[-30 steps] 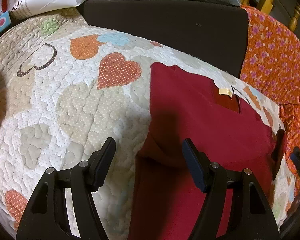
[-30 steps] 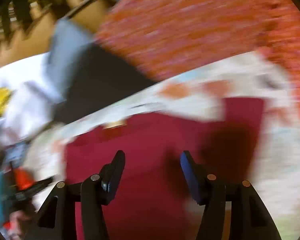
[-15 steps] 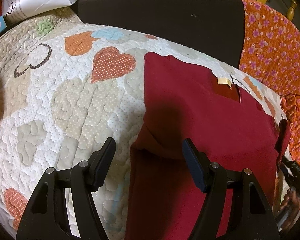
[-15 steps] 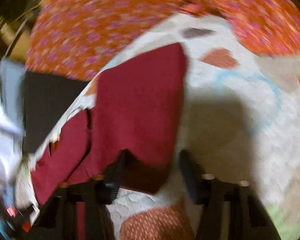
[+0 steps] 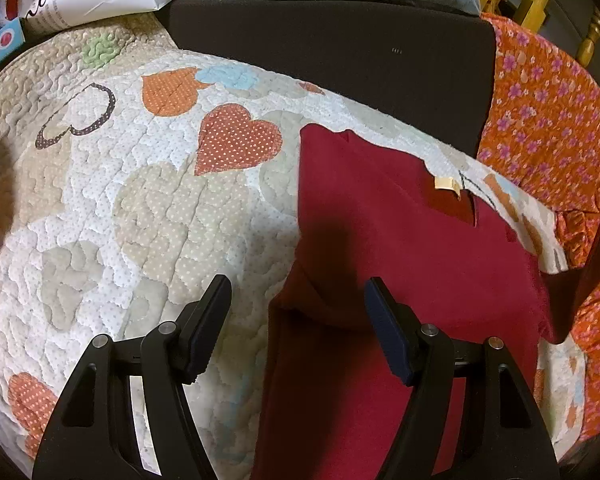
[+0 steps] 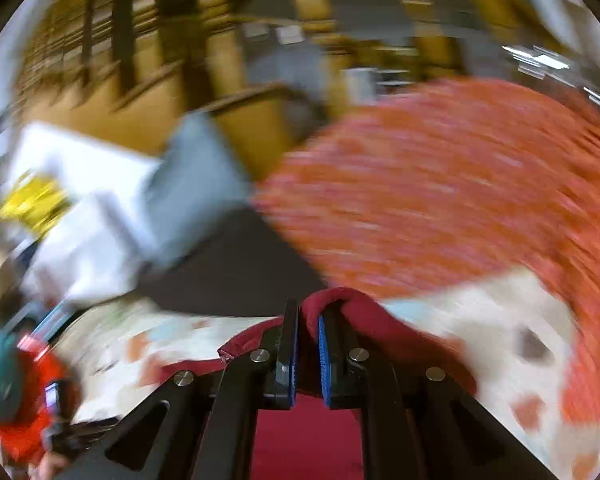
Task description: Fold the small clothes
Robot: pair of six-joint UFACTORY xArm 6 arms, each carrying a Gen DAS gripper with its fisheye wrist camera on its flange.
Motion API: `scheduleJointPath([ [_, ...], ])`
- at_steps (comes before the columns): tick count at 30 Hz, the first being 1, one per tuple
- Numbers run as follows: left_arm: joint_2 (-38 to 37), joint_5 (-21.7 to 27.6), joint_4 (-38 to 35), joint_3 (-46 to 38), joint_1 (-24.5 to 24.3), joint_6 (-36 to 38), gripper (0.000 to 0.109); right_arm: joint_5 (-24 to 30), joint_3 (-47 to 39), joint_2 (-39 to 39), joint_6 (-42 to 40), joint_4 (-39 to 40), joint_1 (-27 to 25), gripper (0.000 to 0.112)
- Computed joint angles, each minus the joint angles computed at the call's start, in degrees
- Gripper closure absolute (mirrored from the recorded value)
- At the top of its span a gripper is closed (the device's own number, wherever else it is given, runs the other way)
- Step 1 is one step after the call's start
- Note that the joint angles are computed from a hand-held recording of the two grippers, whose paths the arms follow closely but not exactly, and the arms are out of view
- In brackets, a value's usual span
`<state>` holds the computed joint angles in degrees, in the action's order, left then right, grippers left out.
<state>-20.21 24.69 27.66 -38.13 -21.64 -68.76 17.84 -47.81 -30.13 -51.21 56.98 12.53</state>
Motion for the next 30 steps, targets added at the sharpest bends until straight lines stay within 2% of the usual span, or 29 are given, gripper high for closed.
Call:
scheduleJointPath([
  [1,-0.19,-0.41,0.27,0.17,0.19,-0.30,0.039,2.70,-1.94,1.41,-1.15,-0.11,1.49,0.104],
  [4,-1.02,-2.05,2.39,0.83,1.10,-2.65,0.039,16.67,-10.38,10.18,-4.24,-0.38,5.67,0.104],
  [6,-1.49,-3.29,3.87,1.26,1.87,-4.11,0.039,19.40,-13.94,15.81,-3.56,-1.42,8.35,0.102],
  [7,-1.66,-3.65,5.07,1.36,2.32,-5.12,0.039,21.60,-16.45,19.80,-3.23,-1.21,9.41,0.098],
  [8,-1.75,-3.95,5.73,1.43,2.67,-5.70,0.039,24.05,-18.98,23.56,-1.03,-2.10,9.98,0.084],
  [9,-1.92,-4.85,5.70,1.76,3.21,-5.90,0.039,25.51,-21.05,26.61,3.50,-4.57,10.34,0.075],
  [11,-2.17,-6.73,4.34,2.44,3.89,-5.33,0.039,26.85,-21.35,28.60,6.56,-3.49,9.66,0.075],
  [12,-2.34,-7.73,3.36,2.79,4.12,-4.53,0.039,27.18,-19.73,27.45,4.50,0.43,8.47,0.075],
  [14,-2.06,-10.74,0.41,3.28,4.26,-1.66,0.039,25.37,-14.54,23.26,2.02,3.65,6.41,0.073],
  [17,-0.68,-13.22,-1.75,2.54,3.31,2.03,0.039,22.68,-6.94,16.72,0.64,3.01,2.65,0.071],
  [20,2.34,-11.61,-1.21,-0.49,2.46,4.67,0.039,21.12,-0.75,12.14,1.79,-1.35,-0.97,0.071],
  [23,5.12,-10.07,5.10,-3.32,3.39,0.61,0.039,18.95,3.94,10.16,4.66,-5.02,-4.84,0.071],
  [27,9.62,-10.32,1.16,-6.20,4.70,2.36,0.039,23.25,5.83,10.24,3.89,-0.45,-10.90,0.071],
  [30,14.13,-7.22,3.85,-10.94,4.39,3.80,0.040,25.34,5.76,10.91,4.00,0.89,-12.66,0.071],
])
